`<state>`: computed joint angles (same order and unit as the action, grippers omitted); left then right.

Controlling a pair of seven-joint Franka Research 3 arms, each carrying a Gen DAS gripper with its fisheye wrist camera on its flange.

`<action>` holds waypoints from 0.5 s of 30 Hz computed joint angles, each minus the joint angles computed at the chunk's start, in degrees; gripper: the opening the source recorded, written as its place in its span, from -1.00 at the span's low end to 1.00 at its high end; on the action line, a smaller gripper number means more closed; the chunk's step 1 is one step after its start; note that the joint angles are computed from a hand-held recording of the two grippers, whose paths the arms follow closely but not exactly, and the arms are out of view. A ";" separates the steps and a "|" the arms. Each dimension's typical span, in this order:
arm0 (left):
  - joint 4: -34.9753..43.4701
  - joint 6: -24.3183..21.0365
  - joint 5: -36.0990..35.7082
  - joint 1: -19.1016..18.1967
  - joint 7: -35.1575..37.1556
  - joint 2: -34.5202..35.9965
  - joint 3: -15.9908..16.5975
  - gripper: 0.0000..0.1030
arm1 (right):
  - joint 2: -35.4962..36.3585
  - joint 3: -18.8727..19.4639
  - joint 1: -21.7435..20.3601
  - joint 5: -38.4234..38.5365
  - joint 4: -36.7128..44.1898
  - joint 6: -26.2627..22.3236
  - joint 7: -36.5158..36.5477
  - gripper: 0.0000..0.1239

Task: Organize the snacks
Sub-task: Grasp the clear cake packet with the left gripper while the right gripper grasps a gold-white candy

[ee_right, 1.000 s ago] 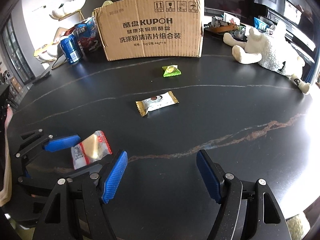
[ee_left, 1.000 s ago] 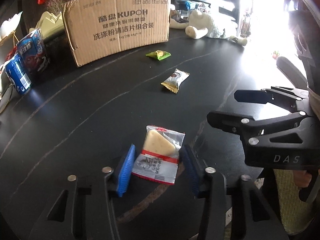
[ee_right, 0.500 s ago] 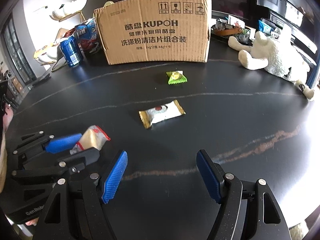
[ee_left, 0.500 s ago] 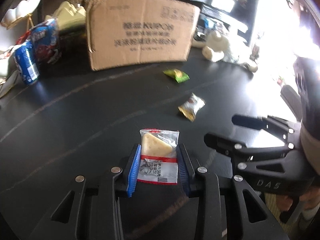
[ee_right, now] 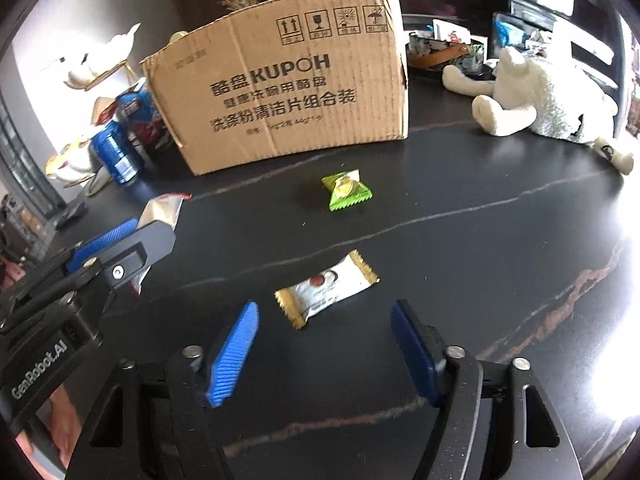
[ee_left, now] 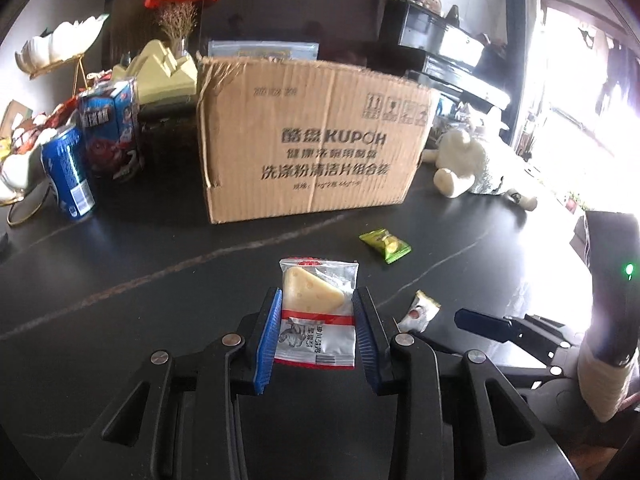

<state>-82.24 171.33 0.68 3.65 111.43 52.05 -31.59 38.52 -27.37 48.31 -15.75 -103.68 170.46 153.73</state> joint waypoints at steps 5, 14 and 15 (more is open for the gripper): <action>1.85 -2.12 -0.57 -0.41 0.12 1.20 0.50 -0.31 | 1.79 0.89 -1.23 0.95 2.51 -1.25 0.22 -0.15; 1.28 -1.36 -0.68 -0.31 1.26 1.28 0.50 -0.31 | 4.50 0.75 -1.36 -4.71 8.71 -9.61 1.40 -0.53; 1.74 -2.13 -0.77 -0.45 1.09 1.44 0.64 -0.31 | 4.52 1.09 -1.68 -5.60 8.99 -9.93 1.62 -0.61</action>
